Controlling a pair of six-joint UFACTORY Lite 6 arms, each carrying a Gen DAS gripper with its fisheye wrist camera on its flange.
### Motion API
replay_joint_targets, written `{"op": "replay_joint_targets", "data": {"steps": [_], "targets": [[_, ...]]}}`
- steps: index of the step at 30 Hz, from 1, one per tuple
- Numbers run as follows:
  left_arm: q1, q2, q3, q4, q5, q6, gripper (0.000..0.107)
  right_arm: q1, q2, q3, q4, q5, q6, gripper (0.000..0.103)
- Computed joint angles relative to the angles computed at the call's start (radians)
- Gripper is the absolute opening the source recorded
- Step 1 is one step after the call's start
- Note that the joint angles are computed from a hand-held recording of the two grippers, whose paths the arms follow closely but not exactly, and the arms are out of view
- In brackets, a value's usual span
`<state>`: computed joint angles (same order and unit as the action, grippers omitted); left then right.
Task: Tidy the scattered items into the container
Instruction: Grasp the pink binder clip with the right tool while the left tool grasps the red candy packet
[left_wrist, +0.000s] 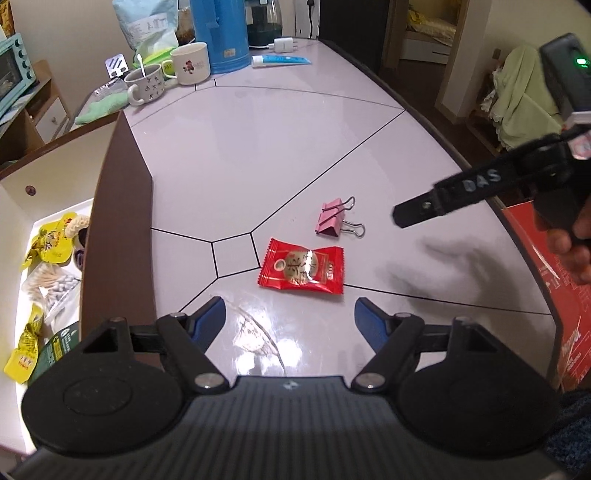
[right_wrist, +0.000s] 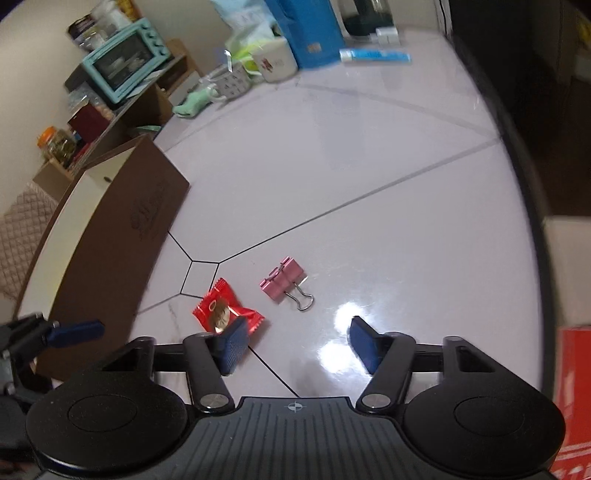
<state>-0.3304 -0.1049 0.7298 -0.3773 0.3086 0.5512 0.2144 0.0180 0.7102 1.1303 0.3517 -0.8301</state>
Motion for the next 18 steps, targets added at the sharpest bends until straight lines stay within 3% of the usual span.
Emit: {"op": "replay_joint_targets", "data": {"steps": [4, 6, 10, 12, 14, 15, 18], "targets": [[0.025, 0.072, 0.046, -0.044, 0.004, 0.056, 0.074, -0.023, 0.125, 0.071, 0.205, 0.035, -0.161, 0.061], [0.038, 0.107, 0.07, -0.068, 0.007, 0.088, 0.074, -0.032, 0.183, 0.109, 0.279, 0.058, -0.207, 0.043], [0.049, 0.179, 0.121, -0.094, 0.007, 0.126, 0.074, -0.051, 0.302, 0.197, 0.336, 0.103, -0.193, 0.041], [0.055, 0.21, 0.142, -0.116, 0.007, 0.153, 0.074, -0.06, 0.349, 0.234, 0.335, 0.12, -0.172, 0.024], [0.056, 0.241, 0.162, -0.131, 0.008, 0.172, 0.074, -0.069, 0.39, 0.265, 0.324, 0.135, -0.149, 0.019], [0.054, 0.254, 0.169, -0.141, 0.006, 0.183, 0.074, -0.074, 0.405, 0.275, 0.316, 0.141, -0.14, 0.005], [0.045, 0.292, 0.19, -0.181, 0.004, 0.226, 0.074, -0.097, 0.403, 0.266, 0.336, 0.164, -0.171, 0.001]]}}
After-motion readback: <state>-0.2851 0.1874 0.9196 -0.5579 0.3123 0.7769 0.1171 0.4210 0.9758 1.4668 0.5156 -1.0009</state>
